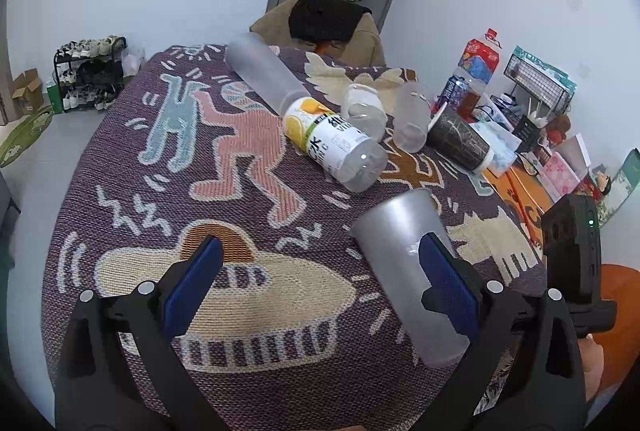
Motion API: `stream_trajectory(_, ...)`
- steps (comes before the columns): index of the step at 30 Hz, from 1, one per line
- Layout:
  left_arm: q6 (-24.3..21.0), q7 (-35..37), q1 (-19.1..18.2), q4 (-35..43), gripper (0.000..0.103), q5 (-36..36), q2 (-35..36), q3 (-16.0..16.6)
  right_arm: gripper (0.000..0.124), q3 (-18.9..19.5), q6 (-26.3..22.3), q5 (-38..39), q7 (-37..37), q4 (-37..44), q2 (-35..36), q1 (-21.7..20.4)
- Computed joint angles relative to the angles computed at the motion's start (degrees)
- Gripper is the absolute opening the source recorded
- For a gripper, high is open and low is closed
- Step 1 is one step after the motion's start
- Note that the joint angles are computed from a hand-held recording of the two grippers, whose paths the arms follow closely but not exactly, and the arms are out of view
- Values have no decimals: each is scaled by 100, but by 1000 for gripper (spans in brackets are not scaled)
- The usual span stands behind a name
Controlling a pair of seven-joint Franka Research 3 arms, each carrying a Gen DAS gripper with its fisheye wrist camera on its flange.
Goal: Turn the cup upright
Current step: 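Rotate the held cup with the right gripper, turning its rim upward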
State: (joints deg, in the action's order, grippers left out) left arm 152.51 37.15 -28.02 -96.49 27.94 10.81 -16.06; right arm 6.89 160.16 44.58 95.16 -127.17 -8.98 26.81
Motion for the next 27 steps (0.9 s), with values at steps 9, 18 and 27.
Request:
stream_trajectory(9,-474,845,-34,874,97,-1024,623,-217,86,139,650,-930,416,-796,-775,-256)
stream_trajectory(18,-918,1495,-121,1847,97,-2035,1421,-369,96,296,799,-2065,1207,-1570,-1582,-675)
stream_trajectory(27,-1326,1568,-187,2706,97,-2571,2082,-366,96,105,886,-2232,1355,-1909,-1777,-629)
